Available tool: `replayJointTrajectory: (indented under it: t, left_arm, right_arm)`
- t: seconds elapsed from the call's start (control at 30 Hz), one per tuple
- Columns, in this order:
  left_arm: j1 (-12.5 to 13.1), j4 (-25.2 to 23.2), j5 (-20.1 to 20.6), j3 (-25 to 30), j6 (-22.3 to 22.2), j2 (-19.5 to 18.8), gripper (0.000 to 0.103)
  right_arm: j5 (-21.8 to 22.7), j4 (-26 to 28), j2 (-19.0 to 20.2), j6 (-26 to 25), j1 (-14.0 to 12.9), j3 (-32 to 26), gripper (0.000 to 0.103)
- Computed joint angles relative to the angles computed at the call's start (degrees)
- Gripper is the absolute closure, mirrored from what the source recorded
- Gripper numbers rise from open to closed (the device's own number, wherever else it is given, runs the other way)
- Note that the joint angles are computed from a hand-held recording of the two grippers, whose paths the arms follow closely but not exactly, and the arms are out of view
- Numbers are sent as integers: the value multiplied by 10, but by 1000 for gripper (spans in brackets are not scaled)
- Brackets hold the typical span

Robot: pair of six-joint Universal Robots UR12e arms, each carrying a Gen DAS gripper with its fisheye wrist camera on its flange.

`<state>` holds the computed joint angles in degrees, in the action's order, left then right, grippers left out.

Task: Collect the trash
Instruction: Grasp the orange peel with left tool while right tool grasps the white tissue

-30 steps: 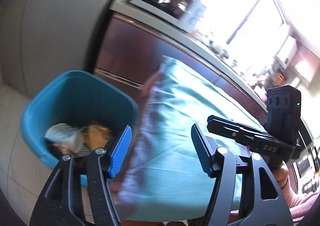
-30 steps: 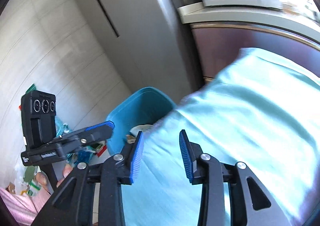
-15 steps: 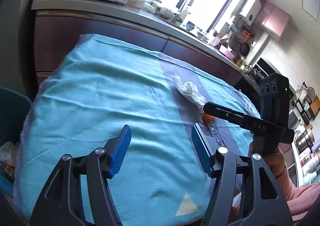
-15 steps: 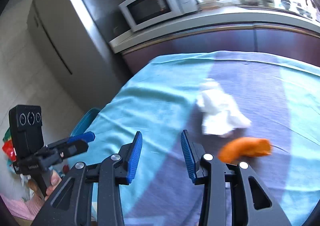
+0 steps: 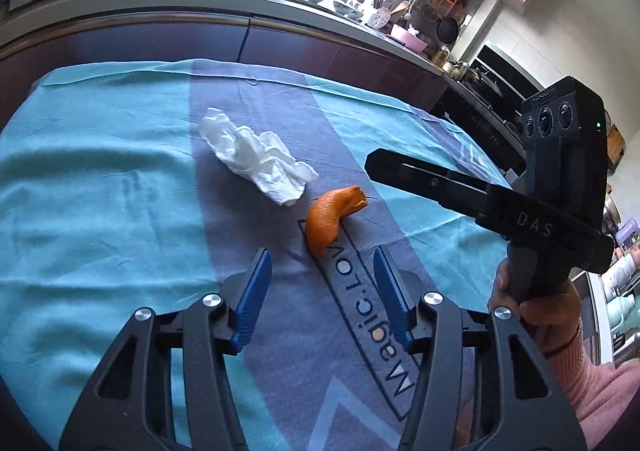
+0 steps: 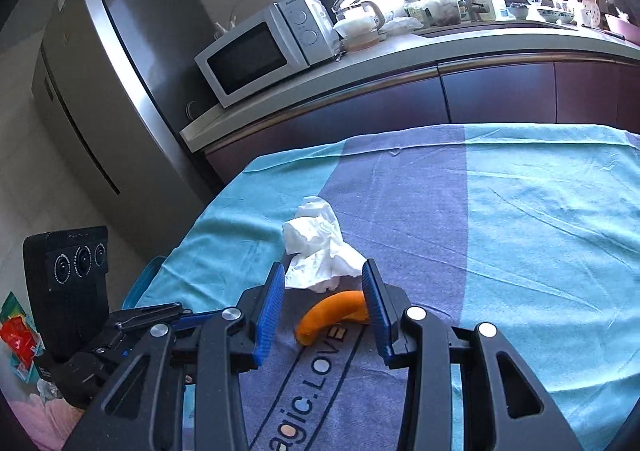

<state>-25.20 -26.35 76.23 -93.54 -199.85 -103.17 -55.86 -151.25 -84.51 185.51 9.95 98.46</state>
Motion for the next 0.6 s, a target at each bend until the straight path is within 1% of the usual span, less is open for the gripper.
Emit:
replayJointTrajectory:
  t: [0.03,0.2,0.37,0.4,0.47,0.53,0.6]
  left_arm:
    - [-1,-10,0,8,1,-5,55]
    - [-7,-44,5,44,11,-29,59]
    - [-9,-72,9,65,10,-44,65]
    - [-8,-77,9,67,9,-45,67]
    - [-8,-90,13,73,8,-49,76]
    - [-8,-95,20,77,8,-51,81]
    - [-7,-93,18,75,6,-50,84]
  right_arm:
    - [2,-2,0,3,-1,0,65]
    - [16,-5,3,12,-10,1,65]
    - [23,-3,9,13,-13,-2,65]
    - [24,-1,10,12,-13,-4,65]
    - [28,1,13,9,-13,-6,65]
    - [31,3,15,7,-12,-9,65]
    - [34,5,18,8,-11,-11,65]
